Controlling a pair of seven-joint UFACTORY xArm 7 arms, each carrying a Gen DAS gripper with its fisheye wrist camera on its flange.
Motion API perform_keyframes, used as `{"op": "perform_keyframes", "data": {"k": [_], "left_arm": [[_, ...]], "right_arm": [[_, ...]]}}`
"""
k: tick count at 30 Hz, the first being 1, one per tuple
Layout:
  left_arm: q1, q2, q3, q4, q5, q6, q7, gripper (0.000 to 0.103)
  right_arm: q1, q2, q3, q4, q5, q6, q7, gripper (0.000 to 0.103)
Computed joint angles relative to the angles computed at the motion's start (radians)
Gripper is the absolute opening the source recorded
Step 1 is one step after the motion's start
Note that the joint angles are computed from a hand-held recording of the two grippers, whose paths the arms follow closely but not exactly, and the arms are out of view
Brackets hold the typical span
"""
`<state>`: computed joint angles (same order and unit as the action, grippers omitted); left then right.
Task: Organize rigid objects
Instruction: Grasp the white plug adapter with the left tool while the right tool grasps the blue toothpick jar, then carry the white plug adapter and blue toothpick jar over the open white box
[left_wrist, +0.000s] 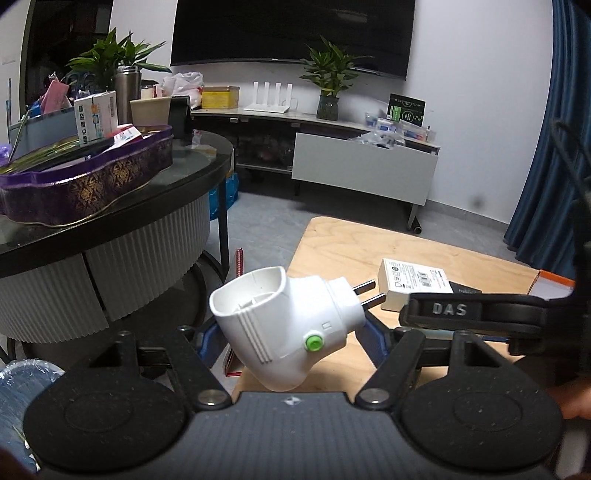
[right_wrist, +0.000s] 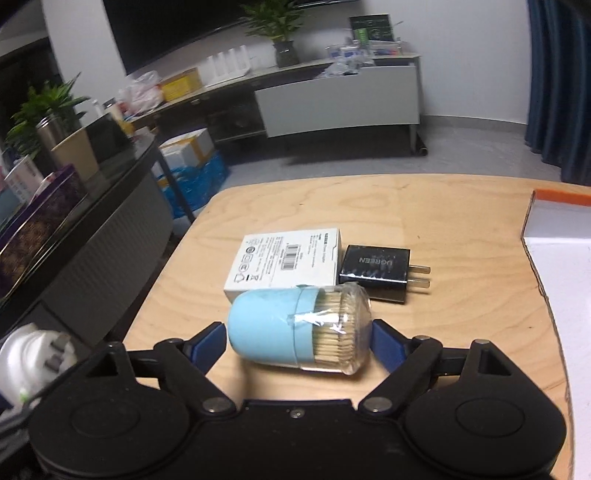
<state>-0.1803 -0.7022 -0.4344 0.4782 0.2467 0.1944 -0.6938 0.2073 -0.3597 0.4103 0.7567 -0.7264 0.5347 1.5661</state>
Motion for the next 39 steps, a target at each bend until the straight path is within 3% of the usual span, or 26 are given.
{"op": "perform_keyframes", "data": {"k": [2,4,9,15,25,39], "left_arm": [[-0.001,-0.001,0.003,-0.003,-0.001,-0.001,-0.001,0.074],[-0.007,-0.003,0.007,-0.005,-0.005,0.006,-0.001,0.074],[-0.024,-0.006,0.017,-0.003,-0.011,0.007,0.006,0.074],[-0.074,-0.006,0.038,0.012,-0.027,0.019,0.040,0.074],[-0.185,-0.059,0.053,0.023,-0.086,0.073,0.084,0.074],[-0.288,-0.112,0.034,0.036,-0.134,0.153,0.116,0.074]], "right_arm": [[0.001,0.038,0.014,0.040,-0.006,0.062,-0.013,0.100],[0.014,0.049,0.012,0.046,-0.032,0.081,-0.022,0.095],[0.055,-0.008,-0.004,0.011,-0.045,0.113,-0.031,0.095],[0.085,-0.177,-0.012,-0.070,0.080,0.150,-0.132,0.095],[0.130,-0.530,0.041,-0.172,0.311,0.332,-0.289,0.095],[0.160,-0.823,0.133,-0.198,0.485,0.556,-0.402,0.095]]}}
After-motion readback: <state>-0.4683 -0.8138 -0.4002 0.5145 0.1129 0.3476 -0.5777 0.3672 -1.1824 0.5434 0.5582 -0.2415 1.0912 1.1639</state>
